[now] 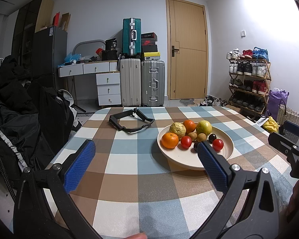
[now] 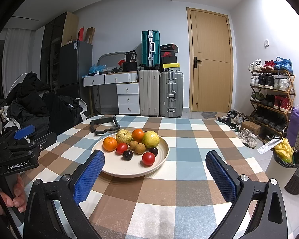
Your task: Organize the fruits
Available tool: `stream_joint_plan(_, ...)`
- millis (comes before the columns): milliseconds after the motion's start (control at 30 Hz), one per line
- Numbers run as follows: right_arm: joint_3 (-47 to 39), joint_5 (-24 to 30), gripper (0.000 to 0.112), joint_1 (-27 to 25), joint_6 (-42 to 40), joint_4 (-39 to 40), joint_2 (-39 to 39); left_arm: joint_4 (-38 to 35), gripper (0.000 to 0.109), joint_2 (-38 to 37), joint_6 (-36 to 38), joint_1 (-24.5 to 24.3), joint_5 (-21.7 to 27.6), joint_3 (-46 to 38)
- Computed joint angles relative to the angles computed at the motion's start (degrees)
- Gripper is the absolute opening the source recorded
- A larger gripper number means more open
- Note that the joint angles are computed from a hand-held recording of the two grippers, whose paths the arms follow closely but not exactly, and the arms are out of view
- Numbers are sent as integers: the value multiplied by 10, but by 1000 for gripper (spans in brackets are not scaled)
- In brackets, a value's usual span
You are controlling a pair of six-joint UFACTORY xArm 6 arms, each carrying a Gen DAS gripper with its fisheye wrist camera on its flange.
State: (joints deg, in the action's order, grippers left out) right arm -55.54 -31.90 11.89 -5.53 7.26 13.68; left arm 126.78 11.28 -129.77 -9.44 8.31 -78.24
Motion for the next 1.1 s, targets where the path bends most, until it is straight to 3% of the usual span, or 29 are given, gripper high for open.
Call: stream_joint_plan(1100, -1, 0, 103, -1, 3, -3, 0, -9, 102, -4, 6, -2, 6, 6)
